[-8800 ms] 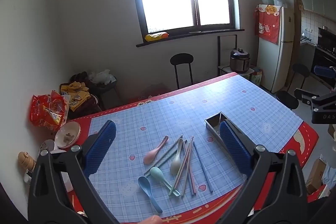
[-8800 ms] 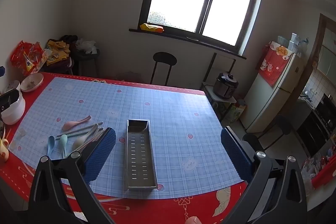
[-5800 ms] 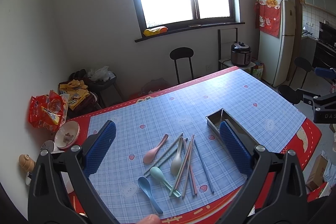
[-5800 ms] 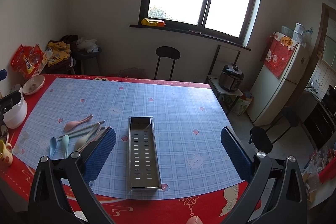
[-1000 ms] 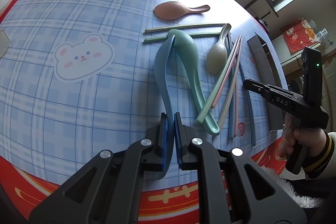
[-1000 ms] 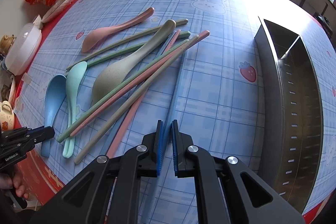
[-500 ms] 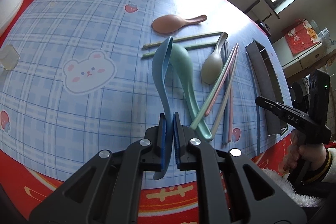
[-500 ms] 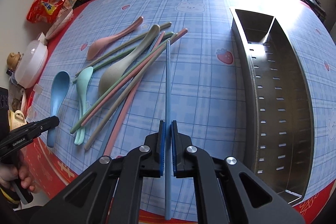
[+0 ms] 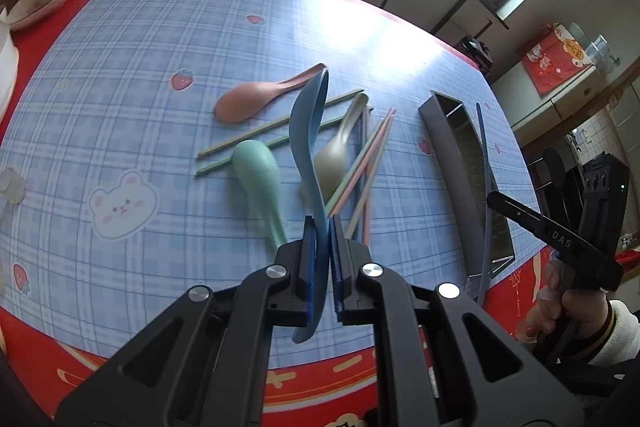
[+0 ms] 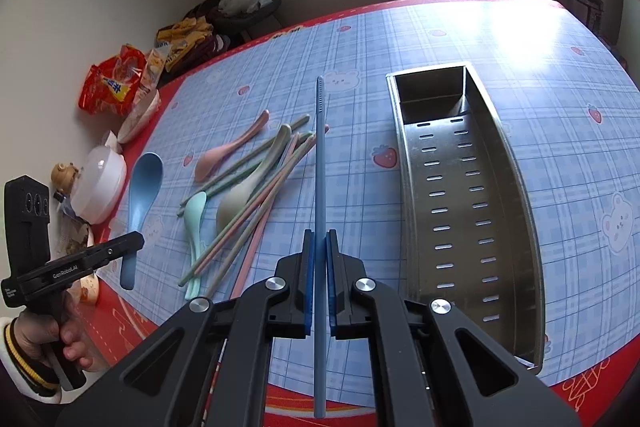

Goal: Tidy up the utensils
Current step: 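Carry the blue spoon and blue chopstick with both tools into the steel caddy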

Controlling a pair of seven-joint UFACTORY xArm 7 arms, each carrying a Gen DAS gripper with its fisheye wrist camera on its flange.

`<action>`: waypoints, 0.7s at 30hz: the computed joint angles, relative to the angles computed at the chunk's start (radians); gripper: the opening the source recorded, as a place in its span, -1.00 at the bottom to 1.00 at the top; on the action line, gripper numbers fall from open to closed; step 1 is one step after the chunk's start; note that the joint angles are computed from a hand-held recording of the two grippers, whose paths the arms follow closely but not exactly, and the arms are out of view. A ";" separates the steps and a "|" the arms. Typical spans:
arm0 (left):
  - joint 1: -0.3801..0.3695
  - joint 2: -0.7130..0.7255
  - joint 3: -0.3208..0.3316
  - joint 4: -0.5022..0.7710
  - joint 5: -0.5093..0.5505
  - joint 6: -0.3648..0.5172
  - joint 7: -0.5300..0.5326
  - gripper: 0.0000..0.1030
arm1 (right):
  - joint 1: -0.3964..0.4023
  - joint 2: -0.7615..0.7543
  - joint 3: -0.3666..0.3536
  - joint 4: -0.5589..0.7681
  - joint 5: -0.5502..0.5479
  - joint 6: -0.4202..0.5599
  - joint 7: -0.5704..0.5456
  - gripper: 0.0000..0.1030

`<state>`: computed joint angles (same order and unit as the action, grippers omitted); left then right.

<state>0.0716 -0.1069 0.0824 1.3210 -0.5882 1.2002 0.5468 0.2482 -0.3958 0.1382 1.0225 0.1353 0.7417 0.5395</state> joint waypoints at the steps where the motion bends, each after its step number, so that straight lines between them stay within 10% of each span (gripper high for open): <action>1: -0.008 0.003 -0.008 0.012 -0.002 0.002 -0.005 -0.79 | -0.001 -0.016 -0.009 -0.010 0.007 -0.007 -0.003 -0.89; 21: -0.168 0.218 -0.164 0.249 -0.068 0.009 -0.261 -0.78 | -0.127 -0.059 -0.106 -0.032 -0.050 0.048 -0.261 -0.89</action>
<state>-0.0962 0.1116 -0.0813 1.5697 -0.6562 1.2096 0.2854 0.1212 -0.4551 0.0325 0.9901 0.0853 0.7900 0.2787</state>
